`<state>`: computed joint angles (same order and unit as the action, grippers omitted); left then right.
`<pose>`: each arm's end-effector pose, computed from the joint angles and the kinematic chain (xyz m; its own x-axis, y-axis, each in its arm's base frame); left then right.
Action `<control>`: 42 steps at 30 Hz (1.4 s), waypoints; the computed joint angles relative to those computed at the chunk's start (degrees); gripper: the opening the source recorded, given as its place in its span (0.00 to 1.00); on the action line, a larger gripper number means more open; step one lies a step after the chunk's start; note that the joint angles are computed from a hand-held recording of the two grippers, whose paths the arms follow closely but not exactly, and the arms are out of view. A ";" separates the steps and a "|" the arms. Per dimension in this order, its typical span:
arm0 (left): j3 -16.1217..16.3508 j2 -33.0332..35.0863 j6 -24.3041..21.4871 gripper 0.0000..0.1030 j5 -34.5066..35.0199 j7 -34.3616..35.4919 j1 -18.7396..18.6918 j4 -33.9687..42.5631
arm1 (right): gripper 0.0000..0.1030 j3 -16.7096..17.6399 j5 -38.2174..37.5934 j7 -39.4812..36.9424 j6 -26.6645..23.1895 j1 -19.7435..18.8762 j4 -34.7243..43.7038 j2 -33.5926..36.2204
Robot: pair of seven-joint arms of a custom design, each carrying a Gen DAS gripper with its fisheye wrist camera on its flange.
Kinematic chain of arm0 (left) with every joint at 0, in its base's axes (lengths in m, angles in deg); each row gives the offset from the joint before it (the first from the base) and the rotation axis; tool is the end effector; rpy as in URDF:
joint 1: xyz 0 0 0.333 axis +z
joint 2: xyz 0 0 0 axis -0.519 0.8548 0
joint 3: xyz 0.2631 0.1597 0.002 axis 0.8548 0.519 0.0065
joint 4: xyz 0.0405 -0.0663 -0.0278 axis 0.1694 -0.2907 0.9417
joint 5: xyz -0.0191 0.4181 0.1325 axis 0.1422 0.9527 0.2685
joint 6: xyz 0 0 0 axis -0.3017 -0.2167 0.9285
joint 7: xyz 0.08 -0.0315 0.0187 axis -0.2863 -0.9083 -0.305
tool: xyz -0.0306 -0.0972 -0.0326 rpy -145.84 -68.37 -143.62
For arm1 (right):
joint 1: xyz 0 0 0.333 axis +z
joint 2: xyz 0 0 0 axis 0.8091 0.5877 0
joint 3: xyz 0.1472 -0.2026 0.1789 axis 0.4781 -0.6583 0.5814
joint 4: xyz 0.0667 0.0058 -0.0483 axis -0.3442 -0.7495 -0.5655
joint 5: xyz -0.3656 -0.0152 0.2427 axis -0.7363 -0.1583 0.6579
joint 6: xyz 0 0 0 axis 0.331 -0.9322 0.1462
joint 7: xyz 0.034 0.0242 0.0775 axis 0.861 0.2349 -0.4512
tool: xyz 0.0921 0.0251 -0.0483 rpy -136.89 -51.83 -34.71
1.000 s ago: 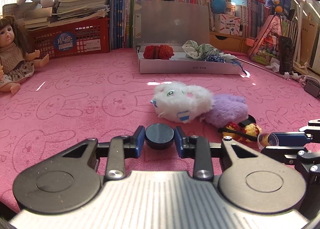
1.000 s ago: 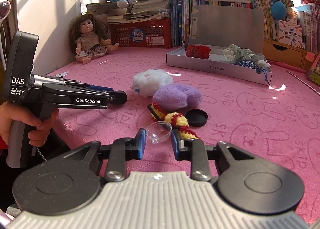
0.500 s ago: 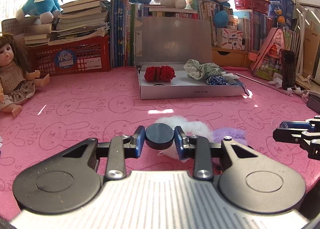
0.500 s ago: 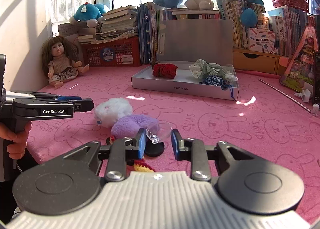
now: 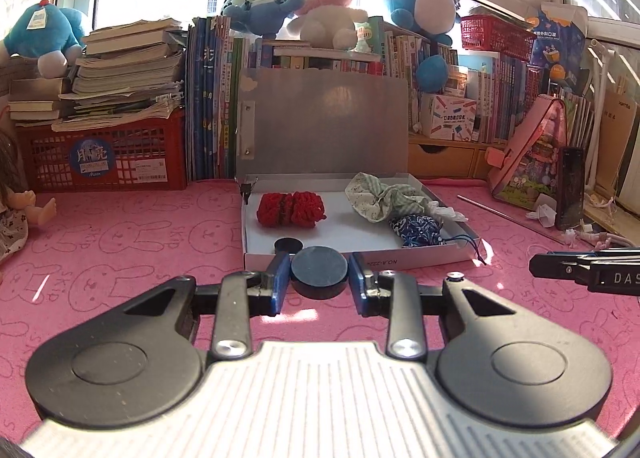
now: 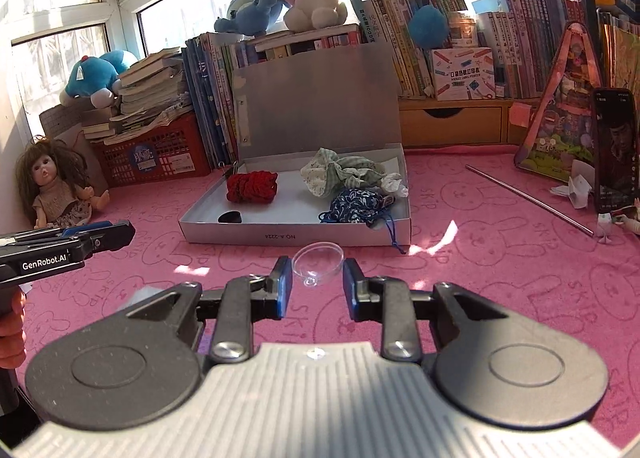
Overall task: Organize objects
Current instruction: 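Carry black lid in left gripper and clear lid in right gripper into box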
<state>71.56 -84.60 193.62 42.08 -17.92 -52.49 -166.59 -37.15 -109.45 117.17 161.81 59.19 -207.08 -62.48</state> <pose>0.6090 -0.2479 0.5216 -0.3324 -0.9408 0.0668 -0.4223 0.0851 -0.9024 0.5588 0.1852 0.5232 0.0351 -0.9809 -0.1916 -0.5013 0.1486 -0.8524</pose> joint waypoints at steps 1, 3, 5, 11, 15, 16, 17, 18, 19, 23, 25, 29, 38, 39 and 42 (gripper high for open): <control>-1.07 0.81 -0.52 0.36 -1.01 0.95 0.84 1.38 | 0.31 -0.89 2.63 -2.21 -0.07 0.79 0.74 0.75; -2.54 2.36 -1.61 0.36 -2.79 2.82 1.91 4.21 | 0.31 -2.29 7.45 -6.52 -0.16 2.09 2.15 2.09; -3.69 3.93 -2.15 0.36 -4.68 4.67 2.69 6.86 | 0.31 -3.18 11.48 -10.31 -0.40 3.00 3.63 3.36; -3.78 8.84 -6.69 0.36 -7.83 5.89 2.58 15.79 | 0.30 -4.88 26.15 -23.71 -1.34 5.15 9.20 7.76; -4.47 11.40 -8.83 0.36 -9.34 7.20 3.19 20.43 | 0.30 -5.37 29.95 -27.92 -2.24 5.54 13.18 10.00; -4.06 11.88 -9.25 0.36 -9.15 6.99 2.88 21.32 | 0.30 -5.45 30.27 -28.36 -2.43 5.57 13.93 10.40; -3.83 12.44 -9.60 0.36 -9.05 6.87 2.71 22.31 | 0.31 -5.41 31.33 -29.44 -2.72 5.52 14.78 10.81; -4.05 13.00 -9.90 0.36 -9.25 7.17 2.88 23.28 | 0.31 -5.43 32.21 -30.16 -2.98 5.47 15.67 11.22; -4.08 13.46 -10.04 0.36 -9.34 7.26 2.87 24.04 | 0.31 -5.38 33.20 -31.00 -3.16 5.42 16.48 11.67; -5.96 16.49 -12.00 0.36 -11.38 9.92 4.09 28.51 | 0.30 -4.66 38.12 -35.41 -4.29 4.93 19.75 13.74; -5.80 18.62 -14.58 0.36 -11.83 10.21 3.86 31.42 | 0.30 -3.92 41.55 -38.25 -5.66 4.51 21.84 15.34; -3.83 22.95 -17.60 0.36 -10.21 8.30 2.40 36.07 | 0.30 -1.88 49.16 -44.35 -7.53 3.21 25.04 18.49; -3.57 31.75 -21.34 0.36 -9.95 6.08 2.45 44.61 | 0.31 2.16 60.83 -51.96 -11.37 0.52 32.74 26.83; -3.33 32.55 -21.73 0.36 -9.84 5.81 2.30 45.40 | 0.31 2.49 61.77 -52.44 -11.86 0.31 33.72 27.82; -3.43 34.21 -23.35 0.36 -9.84 5.72 2.39 47.21 | 0.31 1.85 61.62 -51.76 -13.72 1.11 36.59 30.55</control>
<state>68.13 -50.40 170.27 32.23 -12.20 -50.10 -119.38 -35.30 -47.83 65.41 148.09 60.30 -170.49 -31.94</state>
